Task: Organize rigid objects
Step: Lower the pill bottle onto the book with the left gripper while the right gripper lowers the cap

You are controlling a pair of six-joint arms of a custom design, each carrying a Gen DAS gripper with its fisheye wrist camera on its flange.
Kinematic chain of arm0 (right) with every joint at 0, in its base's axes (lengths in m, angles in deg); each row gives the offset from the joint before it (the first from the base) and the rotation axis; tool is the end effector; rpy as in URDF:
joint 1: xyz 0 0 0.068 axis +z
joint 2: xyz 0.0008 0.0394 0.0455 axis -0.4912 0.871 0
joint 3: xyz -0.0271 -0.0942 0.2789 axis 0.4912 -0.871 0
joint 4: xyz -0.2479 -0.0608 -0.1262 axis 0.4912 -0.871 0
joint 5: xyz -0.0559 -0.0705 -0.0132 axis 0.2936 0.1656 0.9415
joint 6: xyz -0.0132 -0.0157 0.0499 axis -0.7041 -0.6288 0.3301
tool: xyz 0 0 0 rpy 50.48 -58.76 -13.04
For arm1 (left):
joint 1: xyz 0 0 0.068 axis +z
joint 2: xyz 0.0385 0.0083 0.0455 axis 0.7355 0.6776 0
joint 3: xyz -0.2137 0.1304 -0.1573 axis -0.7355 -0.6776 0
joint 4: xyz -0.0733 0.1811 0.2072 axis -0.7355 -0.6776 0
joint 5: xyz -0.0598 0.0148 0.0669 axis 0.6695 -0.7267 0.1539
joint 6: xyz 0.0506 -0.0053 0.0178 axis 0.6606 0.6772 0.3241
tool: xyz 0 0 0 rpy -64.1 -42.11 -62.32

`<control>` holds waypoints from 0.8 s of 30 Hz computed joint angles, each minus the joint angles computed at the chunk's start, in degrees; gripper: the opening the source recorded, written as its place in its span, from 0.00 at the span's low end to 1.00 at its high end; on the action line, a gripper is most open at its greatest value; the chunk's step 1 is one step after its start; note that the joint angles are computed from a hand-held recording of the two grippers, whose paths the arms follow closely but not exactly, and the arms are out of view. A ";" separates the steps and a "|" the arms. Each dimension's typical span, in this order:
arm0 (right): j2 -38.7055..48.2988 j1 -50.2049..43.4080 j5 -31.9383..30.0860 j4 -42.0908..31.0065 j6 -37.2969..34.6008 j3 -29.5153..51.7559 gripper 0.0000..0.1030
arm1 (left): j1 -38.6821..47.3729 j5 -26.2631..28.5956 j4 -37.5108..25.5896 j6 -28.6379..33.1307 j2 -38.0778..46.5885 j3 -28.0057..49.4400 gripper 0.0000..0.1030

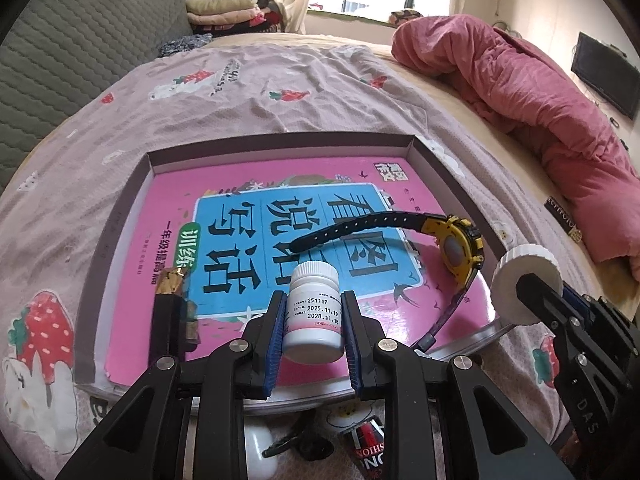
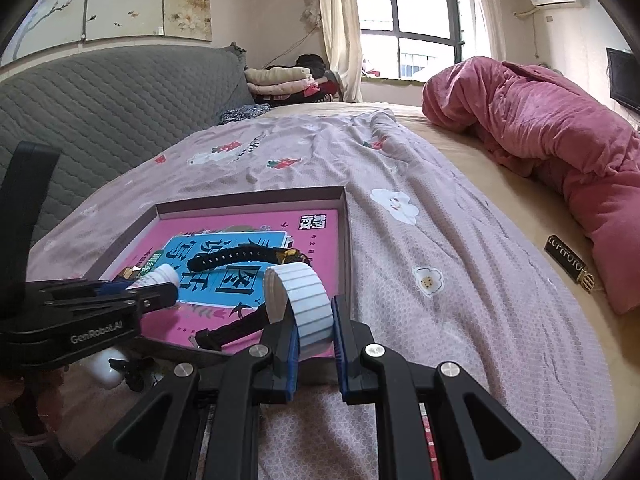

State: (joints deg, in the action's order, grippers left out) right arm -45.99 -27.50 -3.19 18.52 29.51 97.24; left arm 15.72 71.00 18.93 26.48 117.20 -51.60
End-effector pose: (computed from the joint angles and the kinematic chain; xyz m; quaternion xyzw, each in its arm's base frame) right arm 0.1296 -0.0008 0.1438 0.0842 0.8927 -0.0260 0.4419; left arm 0.2372 -0.1463 0.1466 0.1830 0.9248 -0.1178 0.3122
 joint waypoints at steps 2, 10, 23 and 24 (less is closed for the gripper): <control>0.19 0.46 0.23 0.24 0.02 -0.04 0.15 | 0.00 0.36 0.08 -0.19 0.79 0.20 0.26; 2.40 1.43 0.63 2.50 -0.76 -0.27 0.15 | -0.62 0.17 0.92 -0.28 2.91 0.48 0.26; 9.78 9.92 9.49 8.53 -1.76 -0.66 0.15 | -0.43 0.47 1.31 -0.54 3.70 0.75 0.26; 10.04 10.08 9.61 8.83 -1.73 -0.75 0.15 | -0.46 0.55 1.30 -0.57 3.82 0.84 0.26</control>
